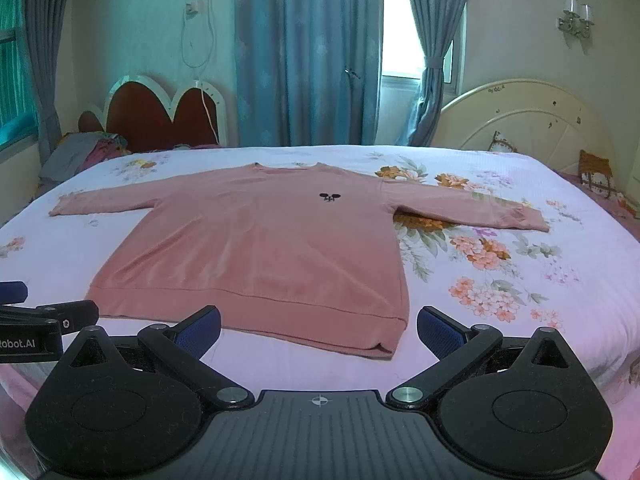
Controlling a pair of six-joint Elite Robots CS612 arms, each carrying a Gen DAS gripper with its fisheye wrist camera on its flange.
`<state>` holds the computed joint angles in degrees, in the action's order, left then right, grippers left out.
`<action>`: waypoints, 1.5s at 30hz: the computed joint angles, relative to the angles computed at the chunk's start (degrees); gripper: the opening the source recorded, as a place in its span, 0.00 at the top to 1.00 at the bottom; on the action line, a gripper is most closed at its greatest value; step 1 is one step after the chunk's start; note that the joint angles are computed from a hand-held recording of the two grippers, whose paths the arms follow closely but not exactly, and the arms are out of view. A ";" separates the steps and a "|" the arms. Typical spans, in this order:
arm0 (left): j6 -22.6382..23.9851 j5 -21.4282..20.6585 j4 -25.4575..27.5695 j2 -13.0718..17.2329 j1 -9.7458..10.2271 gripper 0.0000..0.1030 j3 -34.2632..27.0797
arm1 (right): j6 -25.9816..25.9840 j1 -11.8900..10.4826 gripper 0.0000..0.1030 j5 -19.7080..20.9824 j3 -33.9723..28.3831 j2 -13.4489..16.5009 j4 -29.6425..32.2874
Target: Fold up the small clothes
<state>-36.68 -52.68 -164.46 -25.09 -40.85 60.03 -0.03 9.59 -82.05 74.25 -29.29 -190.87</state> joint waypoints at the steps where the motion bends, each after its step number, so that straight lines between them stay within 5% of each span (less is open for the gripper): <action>1: 0.16 -0.12 -0.07 0.02 0.02 0.00 -0.03 | 0.04 -0.02 0.00 0.04 -0.04 0.04 0.01; 45: -0.71 0.34 1.22 0.45 0.03 0.00 -0.66 | 0.29 0.11 0.00 0.44 -0.92 0.53 0.40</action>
<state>-37.39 -52.34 -163.24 -24.64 -40.82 59.37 0.25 9.70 -81.61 73.33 -28.76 -190.47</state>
